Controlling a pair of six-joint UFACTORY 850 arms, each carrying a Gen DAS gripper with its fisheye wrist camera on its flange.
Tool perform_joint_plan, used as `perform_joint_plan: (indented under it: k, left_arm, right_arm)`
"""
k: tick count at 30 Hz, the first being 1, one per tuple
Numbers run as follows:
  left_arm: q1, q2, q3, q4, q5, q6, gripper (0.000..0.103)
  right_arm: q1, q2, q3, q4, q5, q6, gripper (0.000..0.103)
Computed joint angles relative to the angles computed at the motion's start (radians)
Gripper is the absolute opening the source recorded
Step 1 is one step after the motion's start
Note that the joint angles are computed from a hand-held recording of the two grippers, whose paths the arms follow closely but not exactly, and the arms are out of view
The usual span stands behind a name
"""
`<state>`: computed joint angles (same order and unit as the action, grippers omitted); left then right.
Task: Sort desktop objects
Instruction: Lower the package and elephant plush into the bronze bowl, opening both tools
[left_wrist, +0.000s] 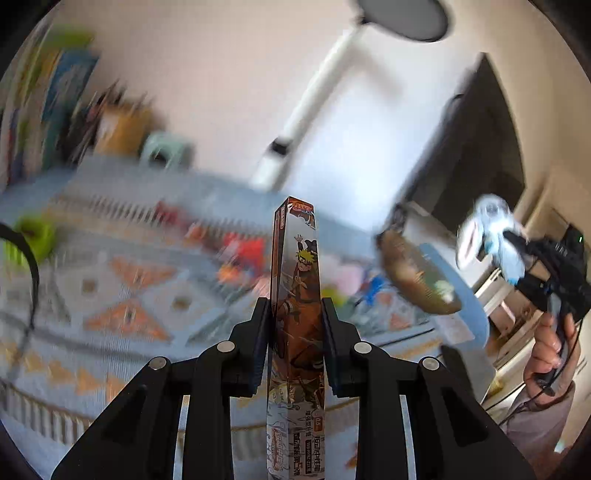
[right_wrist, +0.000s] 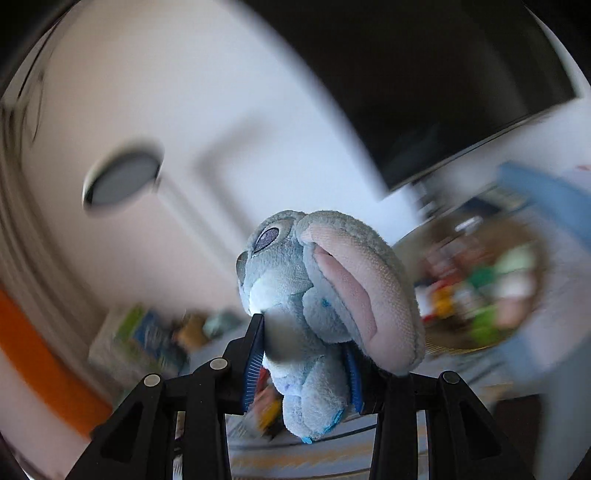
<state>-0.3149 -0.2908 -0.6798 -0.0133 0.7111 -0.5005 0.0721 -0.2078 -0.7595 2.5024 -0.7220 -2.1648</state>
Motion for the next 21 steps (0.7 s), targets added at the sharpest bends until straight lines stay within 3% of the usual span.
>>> perform_joint_plan:
  k: [4, 8, 12, 21]
  left_arm:
    - [-0.026, 0.037, -0.101, 0.082, -0.076, 0.009, 0.023]
    - [-0.039, -0.052, -0.308, 0.337, -0.150, -0.212, 0.023]
    - [-0.065, -0.212, -0.550, 0.540, -0.215, -0.447, 0.023]
    - [-0.140, -0.547, -1.009, 0.805, -0.359, -0.723, 0.024]
  right_arm:
    - [-0.101, 0.098, 0.099, 0.164, -0.073, -0.061, 0.037]
    - [-0.157, 0.109, 0.112, 0.288, -0.080, -0.103, 0.037]
    - [-0.210, 0.028, 0.026, 0.167, -0.042, 0.038, 0.037]
    - [-0.165, -0.183, -0.229, -0.005, 0.116, 0.185, 0.037]
